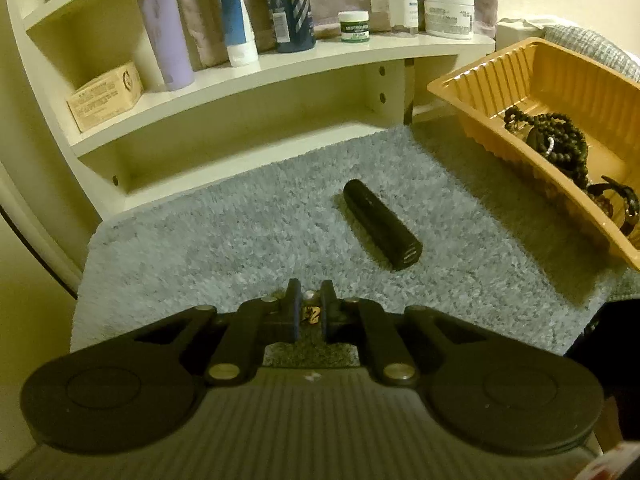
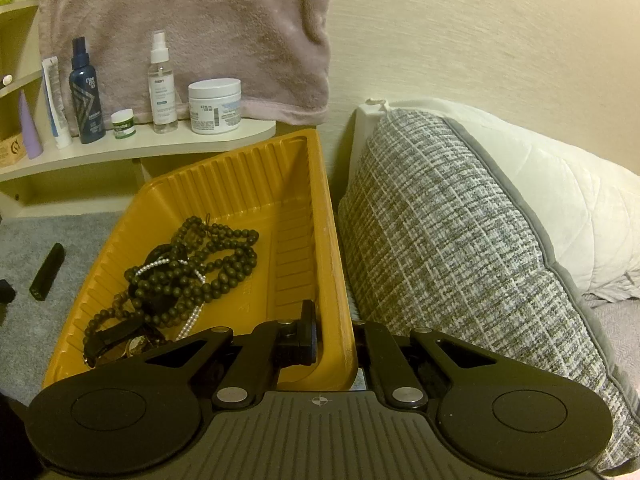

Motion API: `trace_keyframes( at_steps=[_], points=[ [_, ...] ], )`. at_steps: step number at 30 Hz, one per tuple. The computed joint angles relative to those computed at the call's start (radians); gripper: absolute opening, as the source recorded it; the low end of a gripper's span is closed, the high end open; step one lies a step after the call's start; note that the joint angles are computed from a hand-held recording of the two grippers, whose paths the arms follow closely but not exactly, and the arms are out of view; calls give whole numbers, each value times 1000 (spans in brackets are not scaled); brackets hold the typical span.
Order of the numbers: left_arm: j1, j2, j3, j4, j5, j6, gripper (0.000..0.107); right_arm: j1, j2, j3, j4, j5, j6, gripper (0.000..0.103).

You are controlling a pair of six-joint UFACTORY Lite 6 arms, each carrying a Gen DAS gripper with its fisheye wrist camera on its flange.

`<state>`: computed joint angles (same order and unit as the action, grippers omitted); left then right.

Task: Organize jewelry
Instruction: 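Carry the gold earring into the orange tray and open the left gripper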

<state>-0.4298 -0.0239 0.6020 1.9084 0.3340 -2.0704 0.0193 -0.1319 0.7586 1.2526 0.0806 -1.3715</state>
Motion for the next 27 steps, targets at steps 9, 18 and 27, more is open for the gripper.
trace_keyframes(
  at_steps=[9, 18, 27],
  points=[
    [-57, -27, 34, -124, -9, 100, 8, -2, 1, 2, -8, 4, 9, 4],
    [-113, -45, 74, -197, -11, 160, 8, -2, 1, 2, -16, 4, 17, 4],
    [-178, -49, 138, -226, -25, 178, 8, -3, 0, 3, -27, 5, 29, 4]
  ],
)
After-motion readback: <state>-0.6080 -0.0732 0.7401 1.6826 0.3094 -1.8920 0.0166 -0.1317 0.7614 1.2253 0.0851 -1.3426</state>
